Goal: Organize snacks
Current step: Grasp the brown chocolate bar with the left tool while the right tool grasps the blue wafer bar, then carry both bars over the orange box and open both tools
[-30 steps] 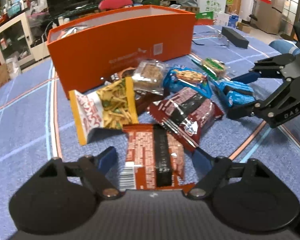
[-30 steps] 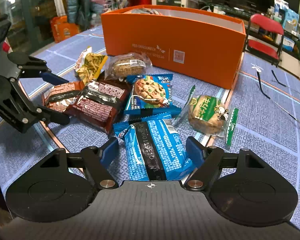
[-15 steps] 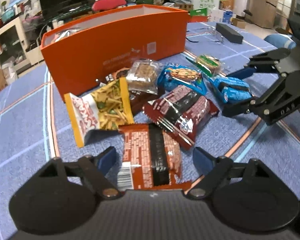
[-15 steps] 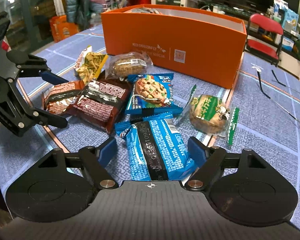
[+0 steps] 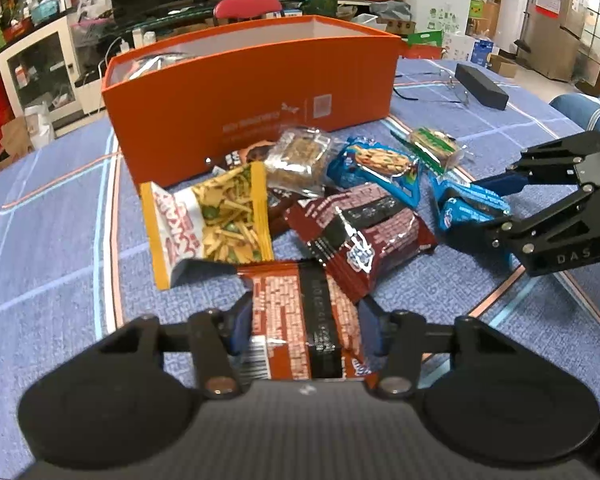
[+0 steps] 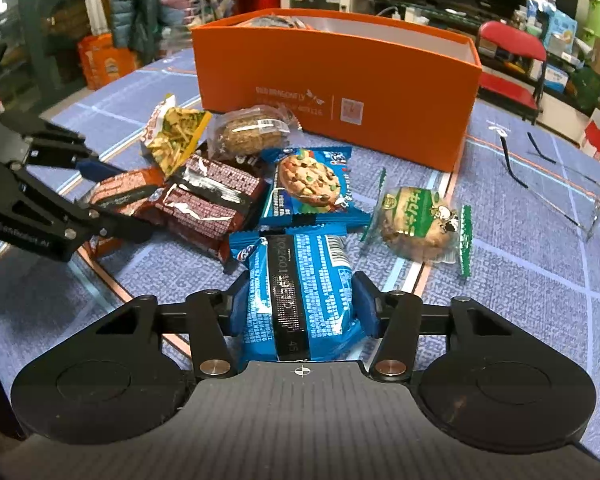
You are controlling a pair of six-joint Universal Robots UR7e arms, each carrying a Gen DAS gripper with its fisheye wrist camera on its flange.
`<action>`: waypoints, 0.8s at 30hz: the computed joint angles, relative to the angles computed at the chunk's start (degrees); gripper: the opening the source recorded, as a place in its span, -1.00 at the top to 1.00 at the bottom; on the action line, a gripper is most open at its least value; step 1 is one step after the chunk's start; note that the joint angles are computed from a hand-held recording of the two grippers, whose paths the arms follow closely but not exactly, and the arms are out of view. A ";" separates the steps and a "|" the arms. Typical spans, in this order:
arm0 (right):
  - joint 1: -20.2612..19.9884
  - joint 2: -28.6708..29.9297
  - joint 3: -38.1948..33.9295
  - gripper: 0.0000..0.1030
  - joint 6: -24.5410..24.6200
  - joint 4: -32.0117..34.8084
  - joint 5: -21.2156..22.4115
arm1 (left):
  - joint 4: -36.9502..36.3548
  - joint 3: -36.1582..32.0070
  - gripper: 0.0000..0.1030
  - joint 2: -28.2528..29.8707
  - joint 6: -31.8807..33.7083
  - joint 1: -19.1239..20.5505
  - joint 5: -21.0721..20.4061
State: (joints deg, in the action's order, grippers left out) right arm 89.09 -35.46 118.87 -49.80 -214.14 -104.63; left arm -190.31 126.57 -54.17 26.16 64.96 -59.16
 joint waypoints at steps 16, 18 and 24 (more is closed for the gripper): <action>2.23 2.40 -0.29 0.36 -2.92 -6.01 -4.25 | -3.33 1.19 0.03 -0.62 -1.13 -0.85 1.43; 2.43 2.08 0.29 0.36 -2.80 -7.07 -3.69 | -3.64 1.85 0.03 -1.69 -0.97 -1.13 1.30; 3.50 0.75 2.00 0.36 -2.22 -11.17 -2.31 | -7.27 4.82 0.03 -5.32 -0.32 -2.76 1.70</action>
State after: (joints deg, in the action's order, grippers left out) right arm 92.58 -34.71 120.87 -52.02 -225.31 -106.94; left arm -197.58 131.39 -59.49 25.84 62.20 -57.46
